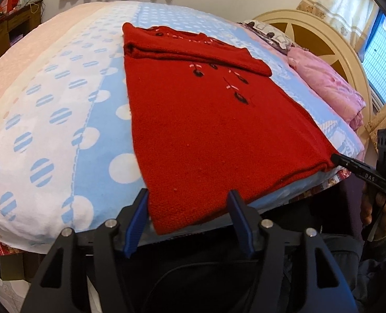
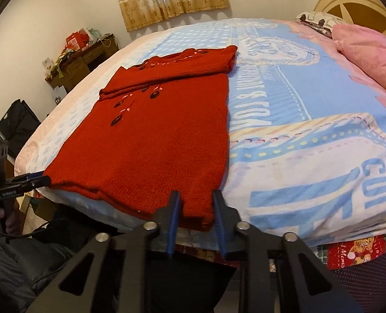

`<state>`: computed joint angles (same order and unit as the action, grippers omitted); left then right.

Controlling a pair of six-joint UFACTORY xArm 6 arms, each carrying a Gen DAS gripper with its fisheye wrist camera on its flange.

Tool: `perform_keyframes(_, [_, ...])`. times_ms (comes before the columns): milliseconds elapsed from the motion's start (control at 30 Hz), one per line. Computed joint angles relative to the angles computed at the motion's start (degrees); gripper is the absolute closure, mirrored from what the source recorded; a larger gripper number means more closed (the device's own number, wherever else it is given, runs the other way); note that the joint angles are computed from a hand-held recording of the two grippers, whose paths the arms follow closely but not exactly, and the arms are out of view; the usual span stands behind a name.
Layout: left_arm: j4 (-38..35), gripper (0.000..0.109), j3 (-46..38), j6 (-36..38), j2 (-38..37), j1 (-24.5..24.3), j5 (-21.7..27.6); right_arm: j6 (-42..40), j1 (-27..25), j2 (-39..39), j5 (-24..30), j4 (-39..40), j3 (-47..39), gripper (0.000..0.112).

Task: Fold small clothes
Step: 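Close the left gripper on the sweater hem while the right gripper grasps it too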

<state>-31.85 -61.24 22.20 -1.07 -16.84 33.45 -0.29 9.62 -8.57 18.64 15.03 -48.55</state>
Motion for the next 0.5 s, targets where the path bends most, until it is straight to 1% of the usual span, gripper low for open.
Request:
perform_keyframes(67, [0.74, 0.051, 0.68, 0.2, -0.4, -0.38, -1.18, -1.71, 0.11, -0.18, -1.11, 2.0, 0.42, 0.104])
perform_keyframes(100, [1.39, 0.066, 0.93, -0.28, -0.62, -0.49, -1.74, -3.91, 0.25, -0.31, -1.53, 4.77, 0.54, 0.104])
perform_keyframes(133, [1.2, 0.093, 0.84, 0.12, -0.63, -0.4, -1.77, -7.7, 0.37, -0.53, -1.87, 9.95, 0.57, 0.104])
perform_keyframes(167, [0.44, 0.097, 0.63, 1.0, -0.58, -0.16, -1.42, -9.99, 0.38, -0.71, -2.25, 13.27, 0.59, 0.104])
perform_keyframes(200, [-1.25, 0.097, 0.64, 2.14, -0.72, 0.24, -1.28, -11.55, 0.4, -0.87, -2.63, 15.43, 0.61, 0.105])
perform_keyframes(267, [-4.4, 0.098, 0.56, 4.37, -0.87, 0.84, -1.36, -17.06, 0.56, -1.57, -3.44, 22.8, 0.54, 0.105])
perform_keyframes(300, [-7.21, 0.098, 0.38, 6.33, -1.07, 1.26, -1.12, -19.81, 0.71, -1.98, -3.87, 26.24, 0.42, 0.105])
perform_keyframes(400, [-15.48, 0.098, -0.44, 11.49, -1.8, 2.66, -0.64, -24.49, 1.19, -2.79, -4.89, 32.08, -0.16, 0.105])
perform_keyframes(433, [-17.53, 0.098, -1.15, 12.55, -1.65, 3.21, -0.27, -26.68, 1.17, -2.85, -4.78, 35.04, -0.84, 0.105])
perform_keyframes(500, [-22.36, 0.098, -3.0, 15.37, -1.0, 4.58, 1.06, -29.16, 1.08, -2.47, -4.77, 38.37, -2.36, 0.105])
